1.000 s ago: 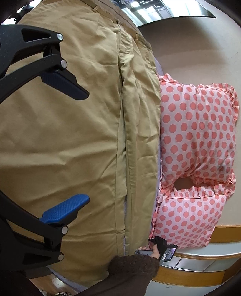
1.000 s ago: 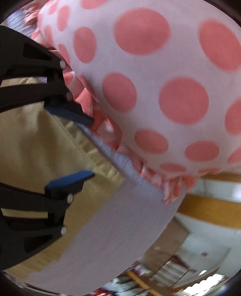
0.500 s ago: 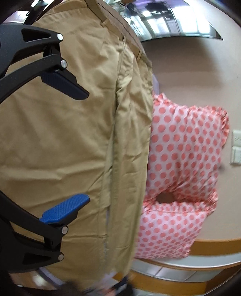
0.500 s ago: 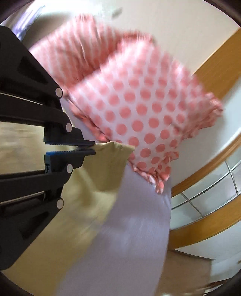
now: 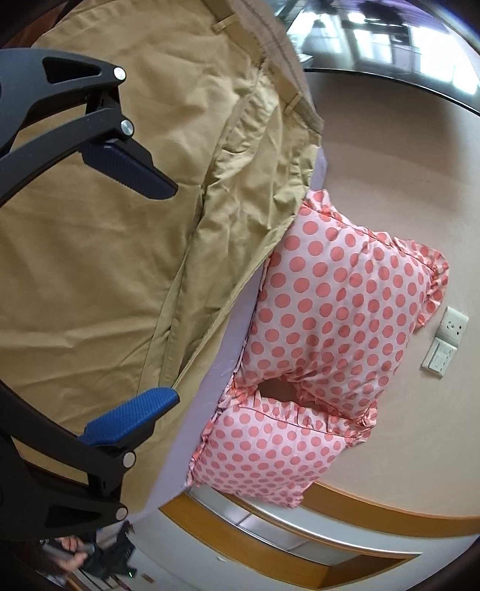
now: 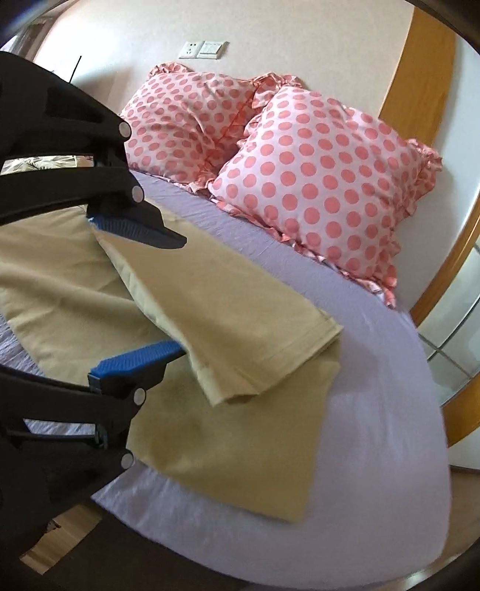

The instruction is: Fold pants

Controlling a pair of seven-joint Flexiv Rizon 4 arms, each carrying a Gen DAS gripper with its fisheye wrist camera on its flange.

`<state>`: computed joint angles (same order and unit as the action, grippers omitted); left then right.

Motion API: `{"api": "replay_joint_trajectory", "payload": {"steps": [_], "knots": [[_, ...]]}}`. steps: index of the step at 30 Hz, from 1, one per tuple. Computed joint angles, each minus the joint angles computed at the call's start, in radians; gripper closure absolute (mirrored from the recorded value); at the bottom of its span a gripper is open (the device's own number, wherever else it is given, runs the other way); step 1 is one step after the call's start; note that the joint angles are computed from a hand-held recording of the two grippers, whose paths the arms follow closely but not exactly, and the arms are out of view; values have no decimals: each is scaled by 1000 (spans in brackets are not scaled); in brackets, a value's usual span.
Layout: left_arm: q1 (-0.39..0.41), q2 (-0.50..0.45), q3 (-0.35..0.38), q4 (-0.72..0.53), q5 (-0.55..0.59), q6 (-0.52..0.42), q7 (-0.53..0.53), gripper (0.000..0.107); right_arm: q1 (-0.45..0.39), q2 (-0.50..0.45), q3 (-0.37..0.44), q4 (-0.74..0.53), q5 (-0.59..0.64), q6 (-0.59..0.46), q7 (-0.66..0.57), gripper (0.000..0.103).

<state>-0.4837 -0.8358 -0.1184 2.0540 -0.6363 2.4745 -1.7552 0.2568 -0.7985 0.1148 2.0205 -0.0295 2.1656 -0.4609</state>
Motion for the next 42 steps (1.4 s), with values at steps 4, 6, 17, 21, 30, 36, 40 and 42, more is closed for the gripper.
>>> {"api": "replay_joint_trajectory", "payload": {"steps": [4, 6, 17, 21, 30, 36, 40, 42], "knots": [[6, 20, 9, 1, -23, -48, 22, 6, 16, -40, -20, -34, 26, -1, 15, 99], [21, 36, 23, -12, -13, -76, 46, 6, 60, -51, -64, -35, 70, 85, -41, 101], [74, -16, 219, -326, -130, -634, 57, 7, 79, -49, -69, -31, 176, 241, -171, 102], [135, -97, 241, -463, -108, -799, 13, 57, 58, -60, -57, -40, 155, 247, -171, 102], [349, 60, -110, 24, 137, -184, -98, 102, 45, -26, -50, 18, 158, 312, -187, 101], [216, 72, -127, 374, 96, 153, -369, 102, 51, -18, -50, 88, 226, 324, -190, 101], [131, 29, -89, 399, 67, 187, -446, 101, 55, -27, -55, 93, 232, 281, -180, 101], [98, 16, -66, 395, 57, 191, -463, 101, 66, -24, -65, 97, 240, 257, -187, 101]]}}
